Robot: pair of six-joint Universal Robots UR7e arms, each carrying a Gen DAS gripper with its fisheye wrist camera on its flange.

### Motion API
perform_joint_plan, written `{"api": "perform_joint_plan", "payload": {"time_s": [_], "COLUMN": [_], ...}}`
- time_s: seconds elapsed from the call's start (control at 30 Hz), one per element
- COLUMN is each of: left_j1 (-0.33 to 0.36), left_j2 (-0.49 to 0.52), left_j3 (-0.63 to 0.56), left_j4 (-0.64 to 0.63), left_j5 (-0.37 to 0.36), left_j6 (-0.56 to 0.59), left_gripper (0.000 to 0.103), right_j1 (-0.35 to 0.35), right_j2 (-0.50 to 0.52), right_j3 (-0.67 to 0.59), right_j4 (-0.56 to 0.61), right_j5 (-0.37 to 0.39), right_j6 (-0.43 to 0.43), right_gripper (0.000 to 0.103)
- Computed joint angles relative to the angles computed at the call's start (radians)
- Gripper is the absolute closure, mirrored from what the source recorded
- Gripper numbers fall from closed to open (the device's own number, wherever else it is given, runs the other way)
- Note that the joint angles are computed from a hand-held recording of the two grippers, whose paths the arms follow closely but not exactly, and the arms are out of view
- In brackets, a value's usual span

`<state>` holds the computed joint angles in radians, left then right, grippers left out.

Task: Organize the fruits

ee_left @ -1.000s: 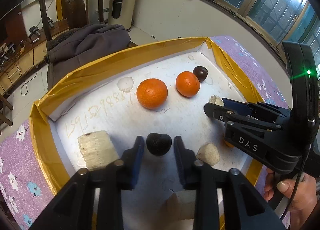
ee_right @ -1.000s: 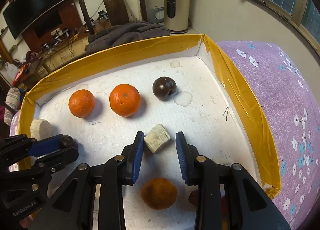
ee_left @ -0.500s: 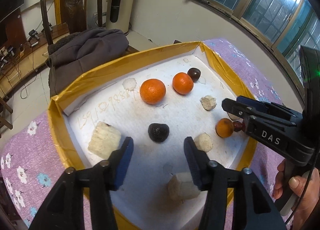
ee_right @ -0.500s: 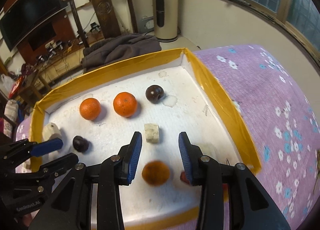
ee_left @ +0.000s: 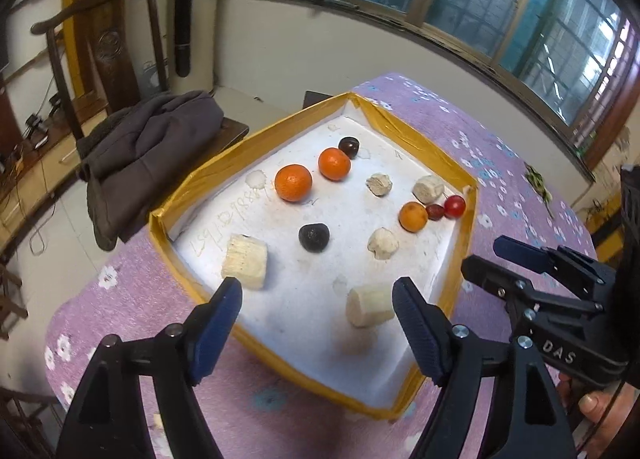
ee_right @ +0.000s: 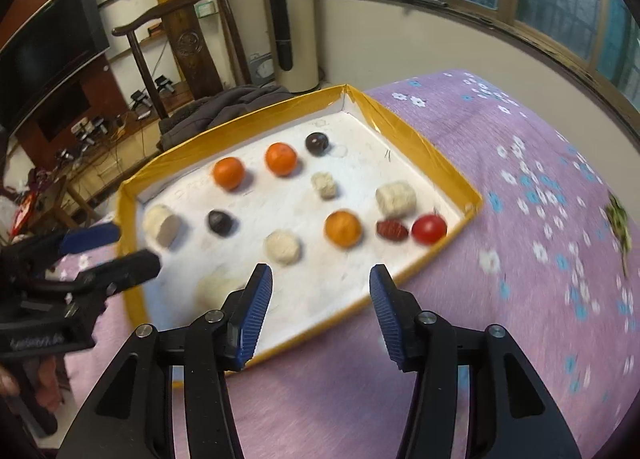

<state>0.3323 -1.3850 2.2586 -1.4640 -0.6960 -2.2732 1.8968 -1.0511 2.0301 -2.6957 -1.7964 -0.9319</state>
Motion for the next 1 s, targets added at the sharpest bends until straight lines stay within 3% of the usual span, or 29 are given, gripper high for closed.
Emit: {"api": "perform_joint_plan", "payload": {"time_s": [0.23, 0.33, 0.47, 0.57, 0.63, 0.83, 1.0], "left_j1": [-0.118, -0.151, -0.177, -0.199, -0.206, -0.156, -0.193], "left_j2": [-0.112, -0.168, -0.22, -0.235, -0.232, -0.212, -0.224], "left_j3": [0.087, 0.136, 0.192, 0.221, 0.235, 0.258, 0.283], "left_j4": [0.034, 0.004, -0.05, -0.073, -0.096, -0.259, -0.263], "left_j5": [-0.031, -0.042, -0.052, -0.054, -0.053, -0.08, -0.045], "left_j6": [0.102, 0.196, 0.332, 0.357, 0.365, 0.475, 0.465], "left_gripper": [0.012, 0.011, 0.008, 0.004, 0.002, 0.002, 0.001], "right_j1": [0.024, 0.036, 0.048, 0.062, 0.069, 0.098, 0.106], "right_j2": [-0.118, -0.153, -0.184, -0.192, -0.198, -0.163, -0.155], "right_j3": [0.204, 0.301, 0.423, 0.49, 0.514, 0.566, 0.592], "right_j4": [-0.216, -0.358, -0.541, -0.654, -0.676, -0.807, -0.88], "right_j5": [-0.071, -0.118, -0.184, -0.254, -0.29, -0.416, -0.438], "right_j6": [0.159, 0.256, 0.409, 0.505, 0.541, 0.59, 0.599], "right_gripper": [0.043, 0.026, 0.024, 0.018, 0.01, 0.003, 0.002]}}
